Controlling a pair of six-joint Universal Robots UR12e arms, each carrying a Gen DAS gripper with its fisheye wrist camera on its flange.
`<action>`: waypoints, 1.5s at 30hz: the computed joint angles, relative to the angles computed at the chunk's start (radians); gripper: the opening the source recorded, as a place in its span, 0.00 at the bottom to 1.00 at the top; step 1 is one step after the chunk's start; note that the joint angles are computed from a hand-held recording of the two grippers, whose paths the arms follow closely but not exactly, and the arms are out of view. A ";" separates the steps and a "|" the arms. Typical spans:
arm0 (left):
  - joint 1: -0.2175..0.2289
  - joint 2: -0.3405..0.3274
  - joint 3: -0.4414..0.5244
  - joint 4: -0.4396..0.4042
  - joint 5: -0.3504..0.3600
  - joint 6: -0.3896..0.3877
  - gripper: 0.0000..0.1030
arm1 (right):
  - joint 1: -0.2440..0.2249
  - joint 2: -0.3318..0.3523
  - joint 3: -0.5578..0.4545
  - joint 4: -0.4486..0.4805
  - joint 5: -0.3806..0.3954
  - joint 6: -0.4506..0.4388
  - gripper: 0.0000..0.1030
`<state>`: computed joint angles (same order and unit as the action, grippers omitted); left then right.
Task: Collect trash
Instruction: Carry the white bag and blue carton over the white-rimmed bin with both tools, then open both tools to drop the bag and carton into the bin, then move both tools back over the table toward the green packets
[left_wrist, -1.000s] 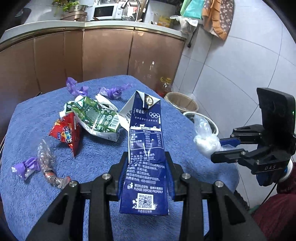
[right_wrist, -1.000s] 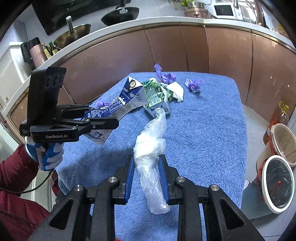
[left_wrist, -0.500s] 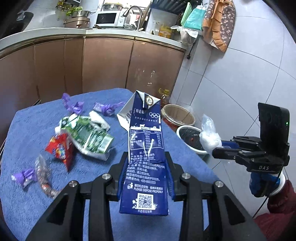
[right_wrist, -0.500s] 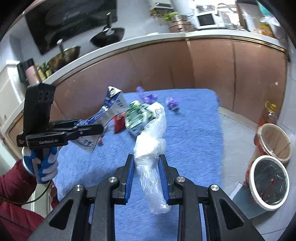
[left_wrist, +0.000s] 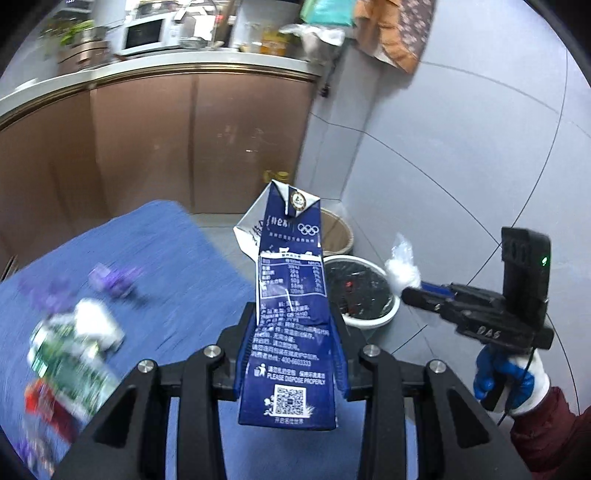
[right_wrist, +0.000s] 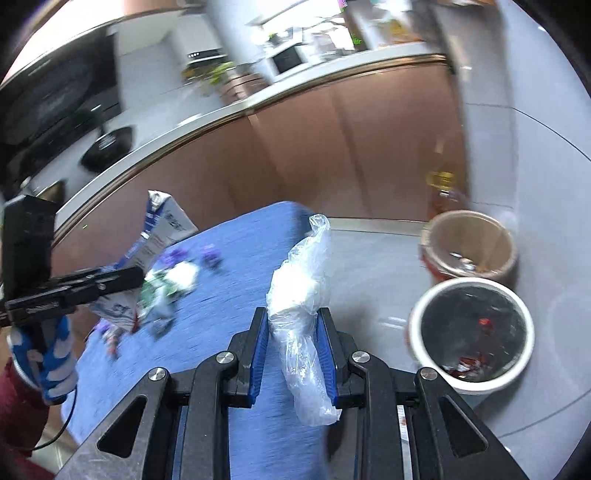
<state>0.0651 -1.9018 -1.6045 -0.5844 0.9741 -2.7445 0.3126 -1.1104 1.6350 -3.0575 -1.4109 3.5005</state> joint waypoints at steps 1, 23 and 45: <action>-0.013 -0.015 0.021 -0.011 0.001 0.007 0.33 | -0.007 0.000 0.005 0.000 -0.012 0.010 0.24; -0.249 -0.405 0.531 -0.421 0.095 0.028 0.33 | -0.125 0.068 0.027 0.144 -0.202 0.248 0.25; -0.229 -0.366 0.484 -0.343 0.039 -0.086 0.48 | -0.099 0.054 0.012 0.147 -0.283 0.232 0.46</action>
<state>-0.1635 -2.2675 -1.1205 -0.9272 1.0128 -2.8304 0.2139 -1.0566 1.6466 -2.9108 -1.6939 3.7329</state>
